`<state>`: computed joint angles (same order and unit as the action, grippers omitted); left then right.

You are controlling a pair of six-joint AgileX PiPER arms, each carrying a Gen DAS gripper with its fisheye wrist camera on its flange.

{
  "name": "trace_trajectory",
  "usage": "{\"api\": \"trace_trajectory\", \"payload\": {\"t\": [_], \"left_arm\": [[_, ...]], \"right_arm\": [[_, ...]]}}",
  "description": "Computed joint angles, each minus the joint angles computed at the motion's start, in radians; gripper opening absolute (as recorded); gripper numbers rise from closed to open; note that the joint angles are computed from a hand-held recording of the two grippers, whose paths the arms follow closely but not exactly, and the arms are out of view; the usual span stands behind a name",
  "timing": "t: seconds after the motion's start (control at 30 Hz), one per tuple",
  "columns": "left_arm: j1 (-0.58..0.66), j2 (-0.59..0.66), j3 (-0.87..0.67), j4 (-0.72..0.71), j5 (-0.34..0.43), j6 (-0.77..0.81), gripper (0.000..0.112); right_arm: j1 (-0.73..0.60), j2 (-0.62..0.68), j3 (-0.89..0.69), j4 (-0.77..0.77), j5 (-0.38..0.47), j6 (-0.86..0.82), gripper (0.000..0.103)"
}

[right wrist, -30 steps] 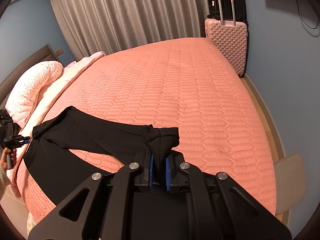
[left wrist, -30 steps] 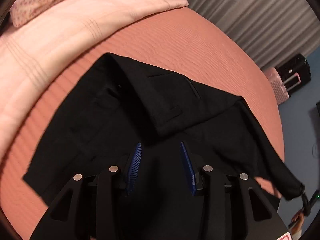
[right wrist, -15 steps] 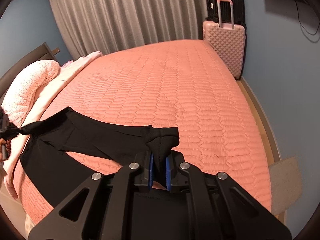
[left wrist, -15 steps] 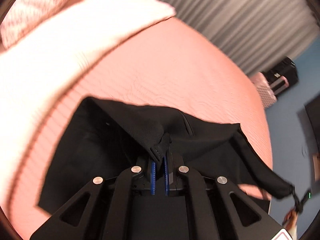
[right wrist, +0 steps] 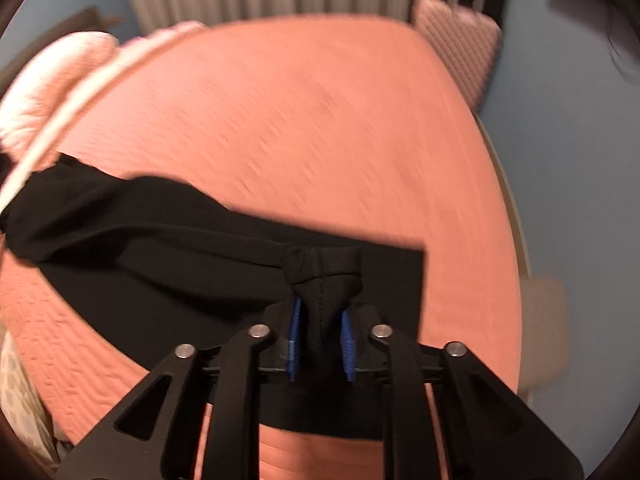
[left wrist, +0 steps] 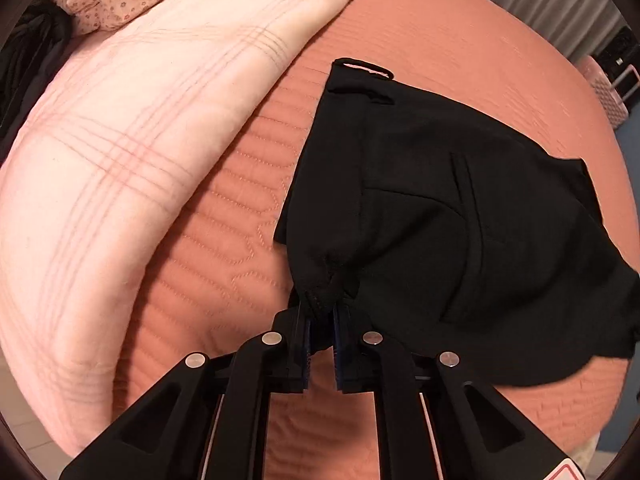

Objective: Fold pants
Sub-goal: 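Lift the held leg with both tools and lay it over the other leg, then open both tools to release the folded pants onto the bed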

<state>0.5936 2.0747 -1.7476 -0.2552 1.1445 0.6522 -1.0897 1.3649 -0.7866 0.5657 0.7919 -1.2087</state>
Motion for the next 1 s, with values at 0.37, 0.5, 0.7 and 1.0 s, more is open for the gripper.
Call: {"api": "trace_trajectory", "payload": {"t": [0.37, 0.5, 0.7, 1.0], "left_arm": [[-0.096, -0.124, 0.063, 0.192, -0.188, -0.181, 0.029], [-0.149, -0.173, 0.171, 0.334, -0.273, -0.423, 0.03], [-0.209, -0.309, 0.385, 0.651, -0.376, -0.705, 0.03], [-0.281, -0.517, 0.514, 0.637, -0.417, -0.787, 0.048]], "right_arm": [[-0.586, -0.097, -0.033, 0.217, 0.339, -0.187, 0.089], [-0.536, -0.02, 0.025, 0.212, 0.332, -0.122, 0.089], [-0.459, 0.189, 0.033, 0.303, 0.352, 0.026, 0.089], [-0.236, 0.127, 0.077, 0.294, 0.151, 0.185, 0.019]]}}
